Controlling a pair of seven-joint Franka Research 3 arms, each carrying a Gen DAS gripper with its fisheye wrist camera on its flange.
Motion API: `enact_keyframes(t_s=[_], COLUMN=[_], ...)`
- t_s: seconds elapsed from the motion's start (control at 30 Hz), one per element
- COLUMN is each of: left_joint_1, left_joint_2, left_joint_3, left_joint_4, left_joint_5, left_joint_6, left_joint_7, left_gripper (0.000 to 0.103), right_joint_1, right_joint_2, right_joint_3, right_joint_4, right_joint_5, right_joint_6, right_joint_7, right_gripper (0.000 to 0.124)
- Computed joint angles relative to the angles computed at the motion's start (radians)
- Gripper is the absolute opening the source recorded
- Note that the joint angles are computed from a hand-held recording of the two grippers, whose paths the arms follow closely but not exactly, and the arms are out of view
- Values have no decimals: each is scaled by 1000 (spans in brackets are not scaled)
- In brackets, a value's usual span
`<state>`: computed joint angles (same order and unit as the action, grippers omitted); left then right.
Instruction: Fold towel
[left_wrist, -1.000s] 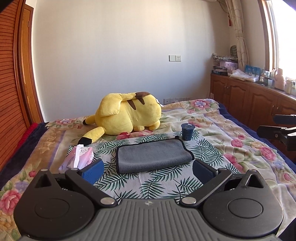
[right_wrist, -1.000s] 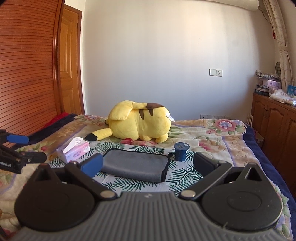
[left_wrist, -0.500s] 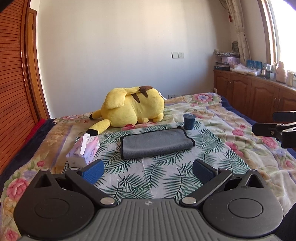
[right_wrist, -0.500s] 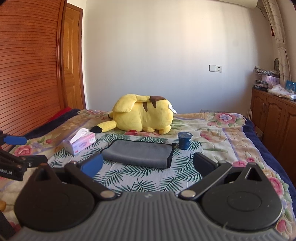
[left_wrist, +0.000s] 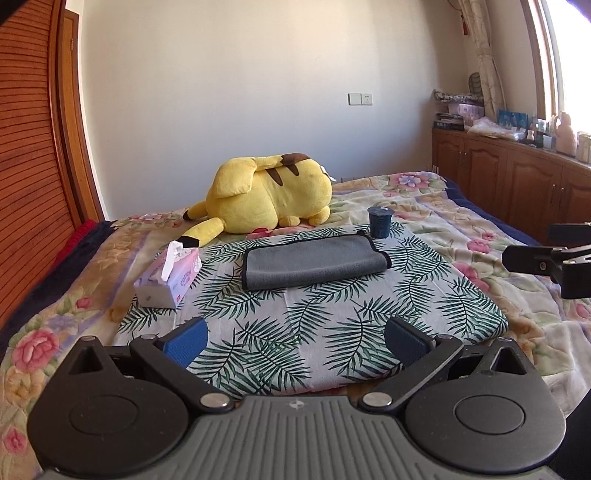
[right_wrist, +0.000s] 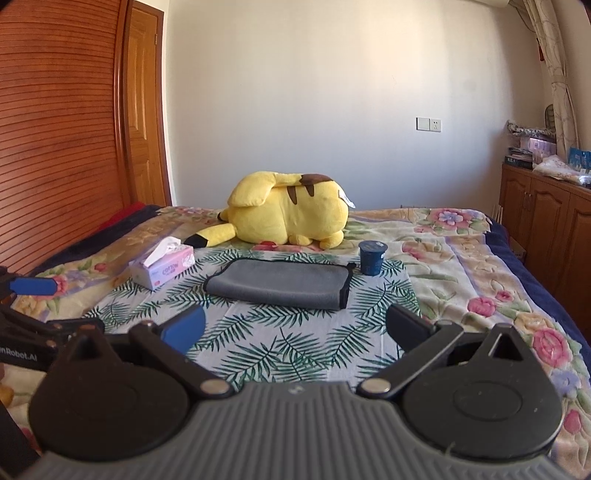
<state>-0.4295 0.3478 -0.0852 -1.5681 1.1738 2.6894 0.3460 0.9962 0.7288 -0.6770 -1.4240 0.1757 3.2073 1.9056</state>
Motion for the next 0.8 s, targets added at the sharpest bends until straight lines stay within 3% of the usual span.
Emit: enact_keyframes(t_s=[0.5,0.8], left_joint_1=[-2,-11], left_joint_2=[9,31], left_joint_3=[6,10], left_joint_4=[-51,-35], left_joint_5=[55,90], left_joint_6=[22,10], left_joint_7=[-97,-115], left_gripper=[87,87], right_joint_1=[45,86], right_joint_2=[11,51], right_joint_3=[-11,-71], right_joint_4=[-47,-49], right_joint_5=[42,53], right_joint_6=[13,6], right_joint_7=[-14,-5], right_gripper=[103,103])
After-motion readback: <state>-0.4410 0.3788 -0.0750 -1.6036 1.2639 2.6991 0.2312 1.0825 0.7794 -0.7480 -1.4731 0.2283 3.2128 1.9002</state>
